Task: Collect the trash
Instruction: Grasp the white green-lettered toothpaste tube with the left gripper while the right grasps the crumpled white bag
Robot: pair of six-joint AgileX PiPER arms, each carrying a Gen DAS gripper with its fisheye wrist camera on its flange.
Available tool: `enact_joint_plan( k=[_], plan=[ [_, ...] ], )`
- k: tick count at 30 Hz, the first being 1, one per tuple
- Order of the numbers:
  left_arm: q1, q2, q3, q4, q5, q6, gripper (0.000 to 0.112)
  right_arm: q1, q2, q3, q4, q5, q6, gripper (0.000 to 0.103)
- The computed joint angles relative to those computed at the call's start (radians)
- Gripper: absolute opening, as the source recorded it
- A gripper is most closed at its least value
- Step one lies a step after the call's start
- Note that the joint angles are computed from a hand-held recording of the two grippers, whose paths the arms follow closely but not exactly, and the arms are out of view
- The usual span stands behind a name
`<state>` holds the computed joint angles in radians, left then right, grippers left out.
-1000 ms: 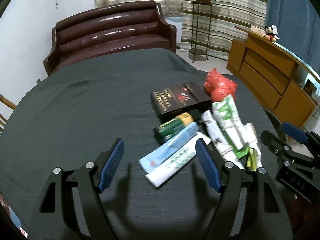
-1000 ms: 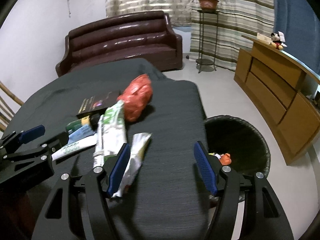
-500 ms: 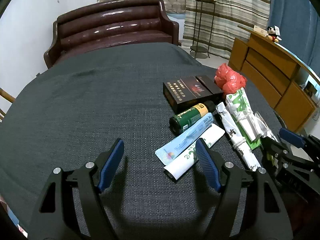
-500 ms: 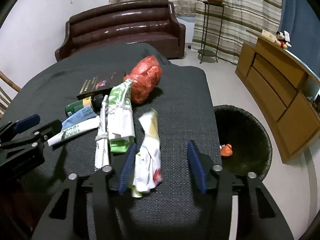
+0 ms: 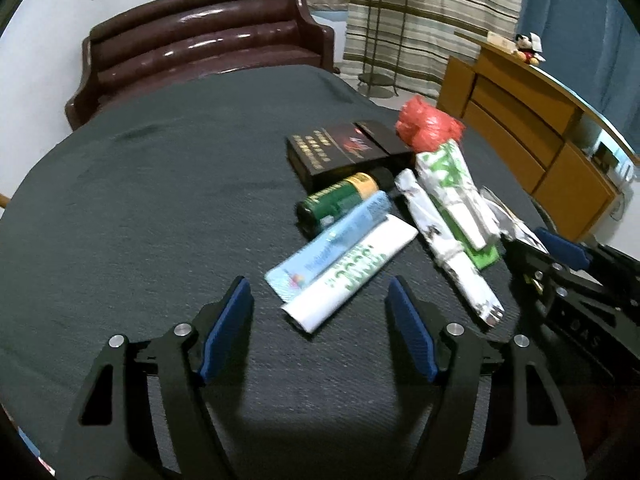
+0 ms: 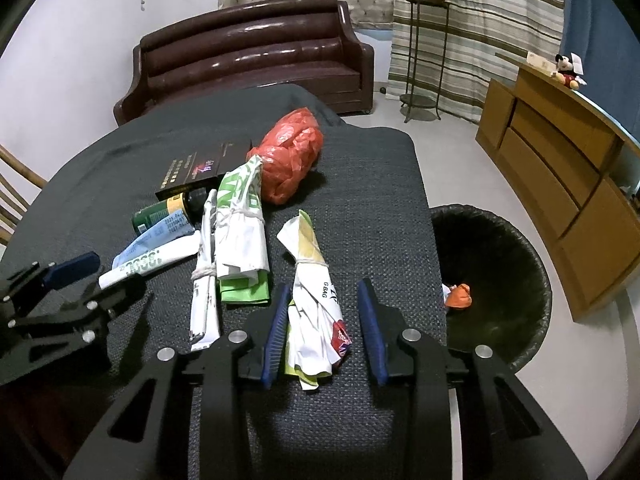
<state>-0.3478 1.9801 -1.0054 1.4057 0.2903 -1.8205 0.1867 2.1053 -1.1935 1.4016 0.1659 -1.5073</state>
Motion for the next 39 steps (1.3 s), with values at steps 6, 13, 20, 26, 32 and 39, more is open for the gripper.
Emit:
enact_joint_plan(
  k=[6, 13, 20, 26, 32, 39],
  plan=[
    [0.000, 0.002, 0.005, 0.016, -0.077, 0.001, 0.057, -0.020, 0.001, 0.002, 0.040, 0.023, -0.046, 0.036],
    [-0.025, 0.011, -0.006, 0.048, -0.075, -0.031, 0.055, -0.038, -0.003, 0.009, 0.083, 0.045, -0.086, 0.036],
    [-0.018, 0.049, -0.080, -0.142, -0.047, 0.157, 0.055, -0.050, 0.005, -0.005, 0.027, 0.071, -0.035, 0.036],
    [-0.029, 0.062, -0.096, -0.122, -0.030, 0.153, 0.039, -0.045, 0.017, -0.026, -0.038, 0.076, 0.030, 0.039],
    [-0.042, 0.063, -0.094, -0.071, -0.030, 0.125, 0.018, -0.043, 0.023, -0.039, -0.078, 0.078, 0.074, 0.042],
    [-0.048, 0.054, -0.076, -0.011, -0.039, 0.071, 0.015, -0.039, 0.018, -0.028, -0.050, 0.071, 0.032, 0.034]
  ],
)
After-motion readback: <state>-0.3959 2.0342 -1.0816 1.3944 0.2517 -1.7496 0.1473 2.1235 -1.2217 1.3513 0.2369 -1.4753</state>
